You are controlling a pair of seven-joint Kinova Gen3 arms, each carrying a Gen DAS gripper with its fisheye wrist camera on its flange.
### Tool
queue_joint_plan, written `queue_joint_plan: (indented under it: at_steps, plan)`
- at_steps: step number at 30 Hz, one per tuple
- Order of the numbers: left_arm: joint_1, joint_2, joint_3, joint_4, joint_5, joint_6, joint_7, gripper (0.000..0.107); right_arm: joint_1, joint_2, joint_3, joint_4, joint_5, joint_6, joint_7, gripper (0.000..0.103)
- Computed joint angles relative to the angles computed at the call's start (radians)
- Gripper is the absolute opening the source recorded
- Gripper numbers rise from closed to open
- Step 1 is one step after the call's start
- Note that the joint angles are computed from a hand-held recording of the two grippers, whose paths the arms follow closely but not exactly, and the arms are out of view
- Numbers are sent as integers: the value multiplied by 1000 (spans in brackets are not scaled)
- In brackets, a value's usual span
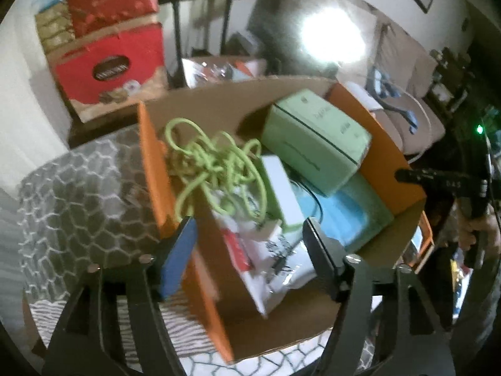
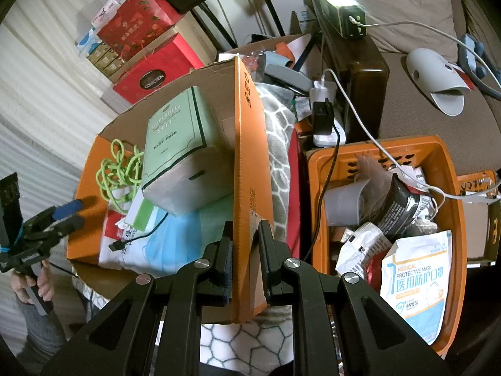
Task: Organize objects
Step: 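Move the left gripper to the second small white clip on the table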
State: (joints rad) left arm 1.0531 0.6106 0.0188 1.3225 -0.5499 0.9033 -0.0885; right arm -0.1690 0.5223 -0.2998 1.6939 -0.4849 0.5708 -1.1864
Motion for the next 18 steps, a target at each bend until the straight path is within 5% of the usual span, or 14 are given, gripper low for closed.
queue_joint_plan:
  at_steps: [5, 18]
  plan:
    - [38, -30, -28, 26, -57, 45, 74, 83, 1, 0, 0, 0, -3, 1, 2, 13]
    - [31, -100, 15, 107, -162, 132, 218, 97, -1, 0, 2, 0, -2, 1, 1, 13]
